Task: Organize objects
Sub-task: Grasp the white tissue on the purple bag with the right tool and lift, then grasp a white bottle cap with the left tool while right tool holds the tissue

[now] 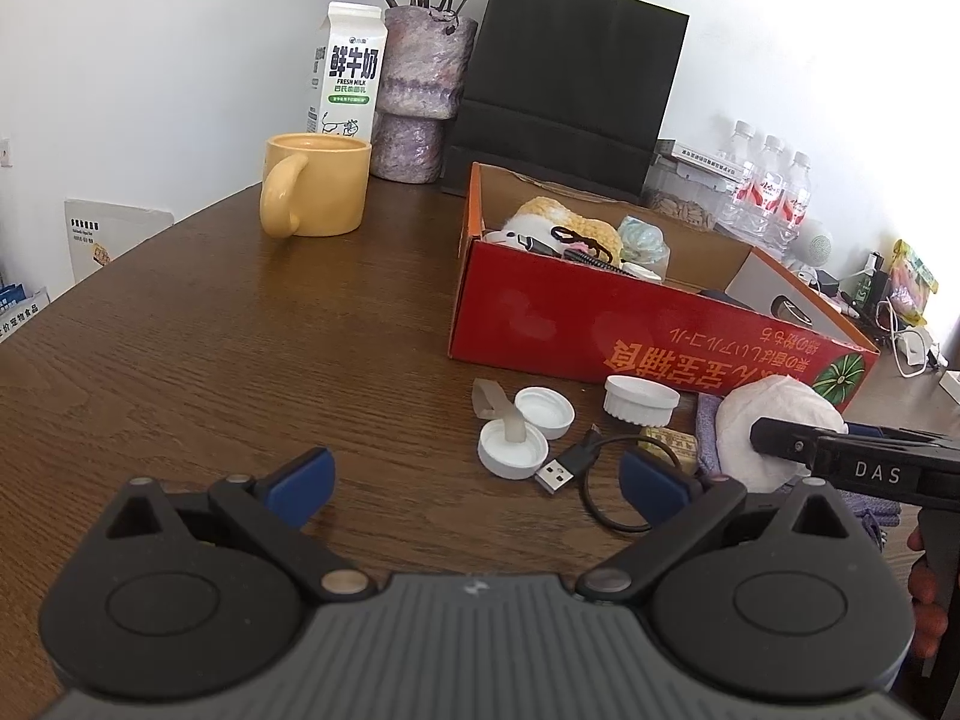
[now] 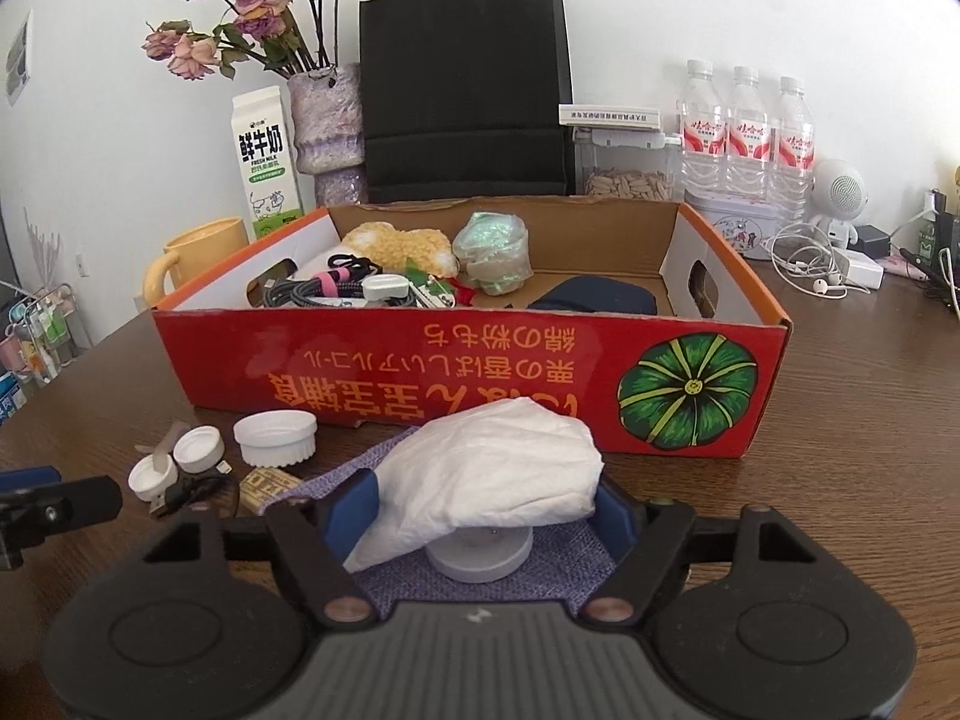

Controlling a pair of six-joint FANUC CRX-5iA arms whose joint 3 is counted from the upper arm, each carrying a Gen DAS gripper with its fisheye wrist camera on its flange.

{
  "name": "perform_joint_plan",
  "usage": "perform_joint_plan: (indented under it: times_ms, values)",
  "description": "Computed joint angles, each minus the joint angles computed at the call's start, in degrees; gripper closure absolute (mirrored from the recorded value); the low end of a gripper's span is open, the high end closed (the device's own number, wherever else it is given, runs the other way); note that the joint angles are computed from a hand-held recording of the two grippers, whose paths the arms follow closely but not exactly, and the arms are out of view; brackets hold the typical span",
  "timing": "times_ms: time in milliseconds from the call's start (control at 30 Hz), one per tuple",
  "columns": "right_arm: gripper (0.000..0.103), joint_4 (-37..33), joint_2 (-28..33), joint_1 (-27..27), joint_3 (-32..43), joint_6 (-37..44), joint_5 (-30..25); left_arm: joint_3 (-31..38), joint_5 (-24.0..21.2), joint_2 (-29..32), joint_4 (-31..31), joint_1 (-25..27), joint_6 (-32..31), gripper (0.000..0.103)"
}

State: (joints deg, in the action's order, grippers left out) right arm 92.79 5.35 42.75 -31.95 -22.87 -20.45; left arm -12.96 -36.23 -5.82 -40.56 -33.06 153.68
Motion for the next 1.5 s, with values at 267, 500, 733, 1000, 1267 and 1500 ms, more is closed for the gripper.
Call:
perform_joint_plan:
  times_ms: [267,500,733,1000,1267,1500]
  values:
    - [0.049,18.4,-2.2,-3.2,-2.5,-12.3,1.1,0.5,-1.2,0.5,0.9,0.4,-0.2,0.0]
    - [0.05,37.5,-4.9,-8.9,-3.5,-30.8,4.1,3.9,-6.5,2.4,-6.2,-3.6,3.7,0.0]
    - [0.049,47.1,-6.6,-11.9,-3.9,-41.4,4.4,9.3,-8.6,6.5,-5.3,-2.4,0.0,0.022]
    - [0.048,50.1,-6.8,-12.7,-3.6,-44.2,5.4,9.7,-6.4,8.7,3.1,2.2,-2.6,0.063]
    - [0.048,49.5,-6.7,-12.2,-3.6,-43.2,5.3,9.8,-6.7,9.0,-0.3,0.3,-1.7,0.096]
    - [0.048,48.7,-6.8,-12.0,-3.9,-42.5,5.0,8.3,-6.5,7.0,-7.5,-2.4,6.5,0.096]
